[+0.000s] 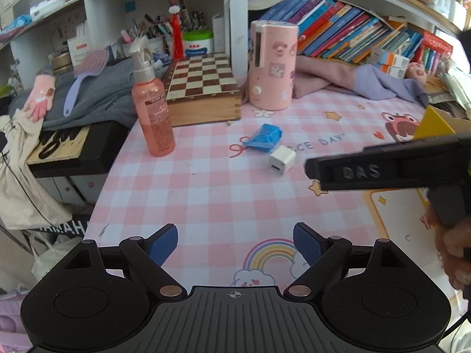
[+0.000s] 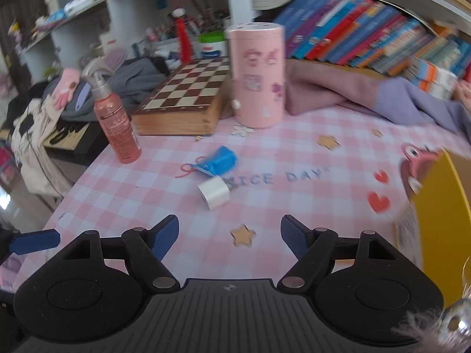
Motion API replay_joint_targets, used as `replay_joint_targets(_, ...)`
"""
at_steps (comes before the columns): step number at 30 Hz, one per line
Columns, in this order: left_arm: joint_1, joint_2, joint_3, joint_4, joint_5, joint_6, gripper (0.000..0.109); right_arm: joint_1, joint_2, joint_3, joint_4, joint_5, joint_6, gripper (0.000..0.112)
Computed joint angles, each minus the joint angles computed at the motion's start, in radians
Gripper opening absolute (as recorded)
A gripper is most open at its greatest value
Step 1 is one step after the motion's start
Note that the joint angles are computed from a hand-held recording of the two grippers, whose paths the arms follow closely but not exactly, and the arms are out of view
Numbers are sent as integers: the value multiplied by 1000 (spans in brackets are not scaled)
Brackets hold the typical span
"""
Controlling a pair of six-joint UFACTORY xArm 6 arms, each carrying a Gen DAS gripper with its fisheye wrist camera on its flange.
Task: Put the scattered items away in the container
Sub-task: 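Move both tools toward the blue pouch and small white charger cube, then grasp the small white charger cube with the right tool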
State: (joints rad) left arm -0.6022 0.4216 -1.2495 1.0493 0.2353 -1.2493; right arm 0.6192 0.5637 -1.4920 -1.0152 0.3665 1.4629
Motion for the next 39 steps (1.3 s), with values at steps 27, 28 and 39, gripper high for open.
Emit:
replay_joint_targets(27,-11,149,-205,-163,94,176,88,-64,275,-321,386,11,-433,44)
replay_joint_targets(28,-12,159,-217,-168,94,188,88,-68,259,-303,350,10,-393,44)
replay_joint_targets(39,-20,375,-504,-334,100,449,88,-115,105,-145,74,70,-33,44)
